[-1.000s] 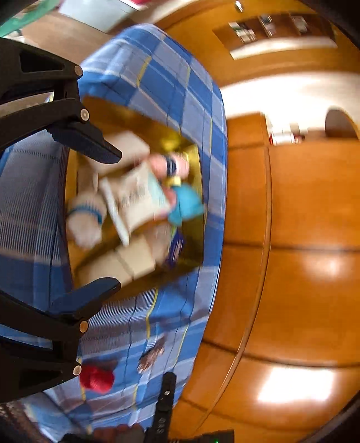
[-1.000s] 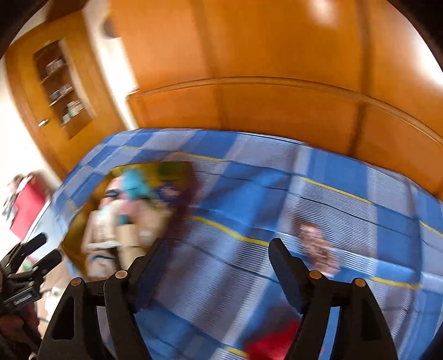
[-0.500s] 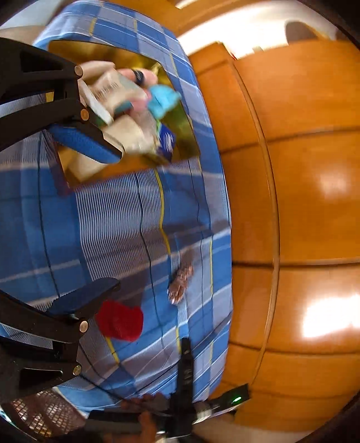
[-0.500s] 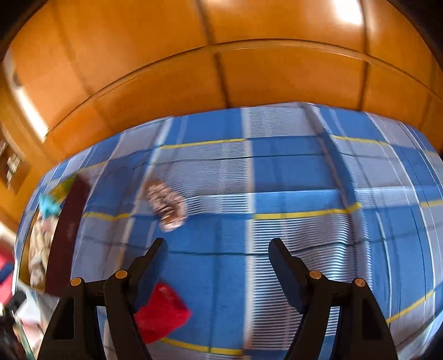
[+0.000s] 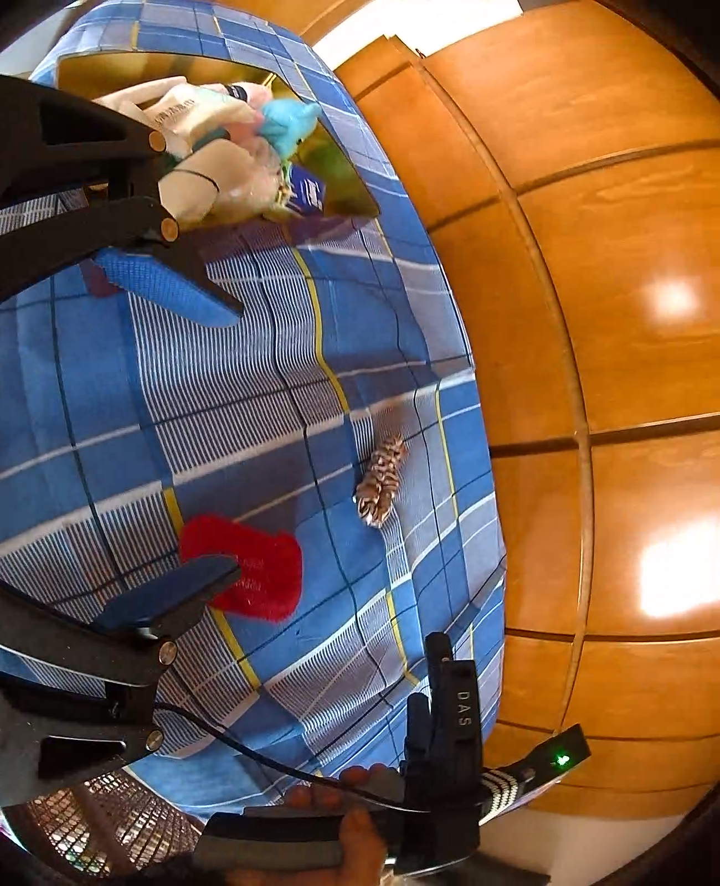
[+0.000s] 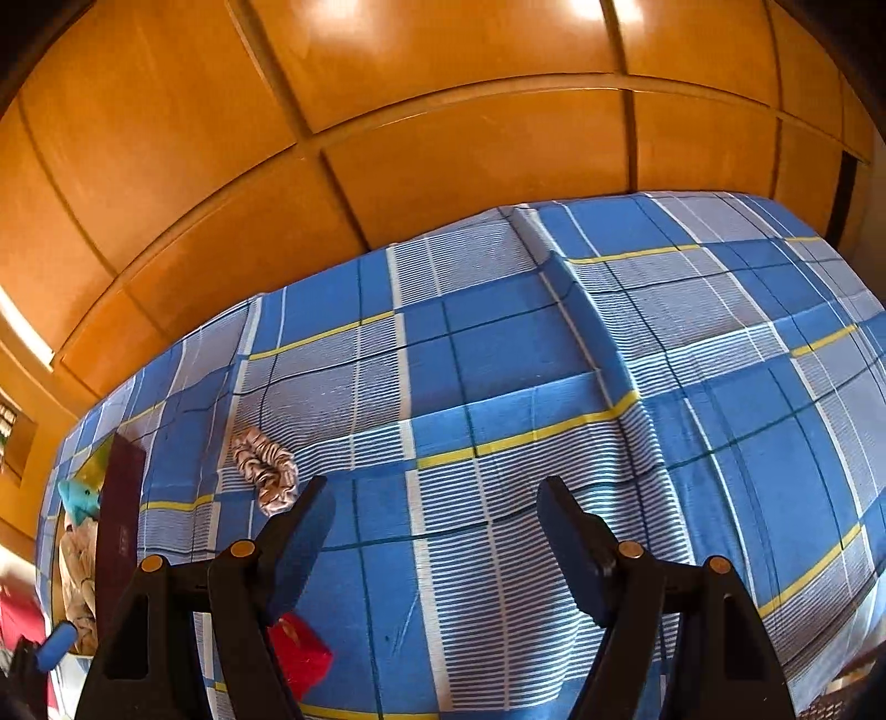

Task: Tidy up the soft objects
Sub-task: 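Move both tools back toward the red knit item and satin scrunchie, then grasp the red knit item on the bed with the left tool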

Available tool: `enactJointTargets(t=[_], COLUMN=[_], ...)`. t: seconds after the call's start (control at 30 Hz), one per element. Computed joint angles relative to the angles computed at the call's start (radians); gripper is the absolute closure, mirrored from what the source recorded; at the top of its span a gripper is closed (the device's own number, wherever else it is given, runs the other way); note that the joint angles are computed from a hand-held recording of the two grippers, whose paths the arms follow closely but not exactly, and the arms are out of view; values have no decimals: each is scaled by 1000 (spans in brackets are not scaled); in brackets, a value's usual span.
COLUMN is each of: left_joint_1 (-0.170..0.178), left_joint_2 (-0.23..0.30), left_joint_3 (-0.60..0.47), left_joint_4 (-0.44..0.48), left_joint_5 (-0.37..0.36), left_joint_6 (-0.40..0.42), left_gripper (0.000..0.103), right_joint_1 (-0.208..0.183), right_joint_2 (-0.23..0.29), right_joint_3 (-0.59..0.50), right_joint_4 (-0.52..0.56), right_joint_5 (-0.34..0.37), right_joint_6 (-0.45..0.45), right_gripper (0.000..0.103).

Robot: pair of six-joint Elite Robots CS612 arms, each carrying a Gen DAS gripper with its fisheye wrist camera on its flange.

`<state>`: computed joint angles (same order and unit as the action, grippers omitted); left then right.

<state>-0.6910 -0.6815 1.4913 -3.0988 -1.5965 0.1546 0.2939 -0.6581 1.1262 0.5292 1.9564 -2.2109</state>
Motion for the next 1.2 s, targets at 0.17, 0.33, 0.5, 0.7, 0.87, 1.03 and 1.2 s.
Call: enactJointTargets(t=[0.17,0.33,0.5,0.7,0.87,1.03,1.2], left_joint_1=[-7,-11,-8,-14,-18,-26,-36], left_joint_2=[6,18,37,55,65,76,89], left_joint_3=[-13,-37,-76,-106,-116,-130,-152], left_joint_4=[21,56,113,143,161,188,208], left_joint_5=[-15,-57,-103,-112,-117,-118,-119], left_joint_6=[9,13,1,22,33,56,83], left_gripper=[18,18,18,19,19,19,19], right_joint_1=[-4,-5,-6,-7,-9,-10,-9], right_joint_2=[-17,-23,-22,-25,-30,-32,-30], right_joint_3=[29,38,34,39,48,51,47], right_joint_4=[-25,-38,-36,-46,-60,-62,-56], right_joint_5=[0,-3,-10,-22,-28,-34,-34], right_joint_6=[32,39,41,35,35,40,38], right_gripper=[27,27,27,27,27,27,27])
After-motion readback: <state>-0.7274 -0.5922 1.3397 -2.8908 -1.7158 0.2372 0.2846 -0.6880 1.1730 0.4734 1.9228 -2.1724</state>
